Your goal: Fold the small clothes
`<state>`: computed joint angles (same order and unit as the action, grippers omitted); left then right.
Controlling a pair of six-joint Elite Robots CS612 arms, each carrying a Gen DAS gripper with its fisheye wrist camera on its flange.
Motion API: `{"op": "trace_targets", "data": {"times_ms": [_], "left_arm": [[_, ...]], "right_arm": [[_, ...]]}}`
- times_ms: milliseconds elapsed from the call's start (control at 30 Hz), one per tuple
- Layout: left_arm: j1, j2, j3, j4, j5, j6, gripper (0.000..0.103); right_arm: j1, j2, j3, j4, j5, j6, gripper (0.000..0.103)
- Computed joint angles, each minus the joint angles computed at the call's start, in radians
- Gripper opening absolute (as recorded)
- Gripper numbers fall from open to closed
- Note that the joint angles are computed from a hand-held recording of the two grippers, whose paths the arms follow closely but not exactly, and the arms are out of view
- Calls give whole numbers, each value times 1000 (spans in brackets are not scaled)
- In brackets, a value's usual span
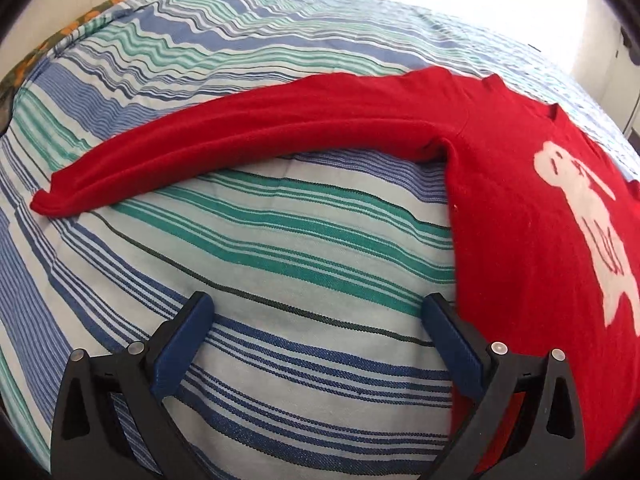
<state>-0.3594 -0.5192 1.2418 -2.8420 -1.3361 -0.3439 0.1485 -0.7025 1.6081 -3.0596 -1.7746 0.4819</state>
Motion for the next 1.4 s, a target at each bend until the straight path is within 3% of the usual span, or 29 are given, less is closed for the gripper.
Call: {"op": "trace_targets", "data": {"times_ms": [1400], "left_arm": [[3,1,5,-7,-1,1,103]], "right_arm": [[0,2,6,-29,0,-7,103]]}}
